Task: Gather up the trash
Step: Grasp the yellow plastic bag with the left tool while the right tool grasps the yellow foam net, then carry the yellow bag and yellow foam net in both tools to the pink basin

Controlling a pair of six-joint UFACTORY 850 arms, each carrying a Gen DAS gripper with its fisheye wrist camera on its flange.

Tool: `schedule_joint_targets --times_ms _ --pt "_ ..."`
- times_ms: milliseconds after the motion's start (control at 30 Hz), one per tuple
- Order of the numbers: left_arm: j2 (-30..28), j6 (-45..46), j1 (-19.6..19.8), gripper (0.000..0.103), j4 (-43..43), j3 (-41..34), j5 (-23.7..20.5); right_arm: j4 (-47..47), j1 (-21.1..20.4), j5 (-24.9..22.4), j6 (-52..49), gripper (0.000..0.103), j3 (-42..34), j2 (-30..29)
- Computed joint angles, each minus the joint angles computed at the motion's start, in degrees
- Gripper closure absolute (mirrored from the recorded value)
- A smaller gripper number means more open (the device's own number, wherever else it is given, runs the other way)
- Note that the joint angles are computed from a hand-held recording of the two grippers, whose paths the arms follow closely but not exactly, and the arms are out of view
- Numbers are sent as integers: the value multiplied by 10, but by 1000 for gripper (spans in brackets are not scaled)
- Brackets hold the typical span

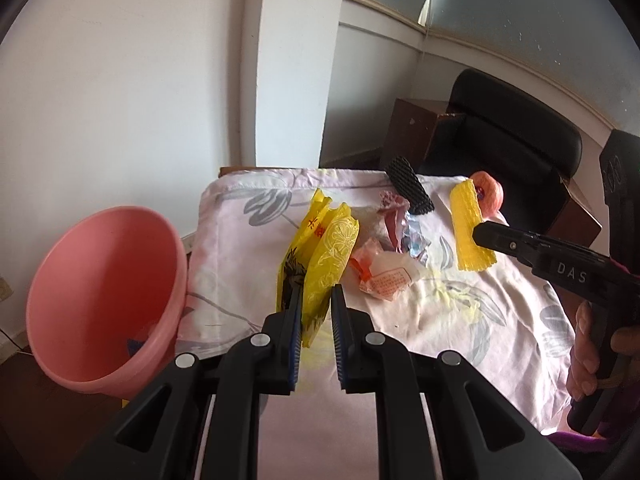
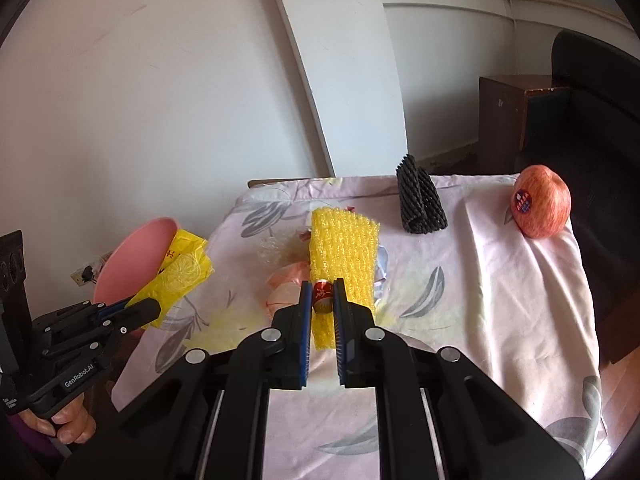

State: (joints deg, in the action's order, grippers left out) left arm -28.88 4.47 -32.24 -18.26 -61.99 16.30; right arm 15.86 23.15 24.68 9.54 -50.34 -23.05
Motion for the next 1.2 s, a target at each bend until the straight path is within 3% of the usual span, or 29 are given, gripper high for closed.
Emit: schedule_joint_targets --times_ms 433,767,1200 --pt "50 68 9 90 -113 57 60 -92 32 14 37 92 -20 -1" --pt "83 94 29 90 -180 98 96 -175 64 -2 58 92 -84 -36" --pt "104 81 69 90 -223 132 121 -301 87 -27 158 92 -181 -91"
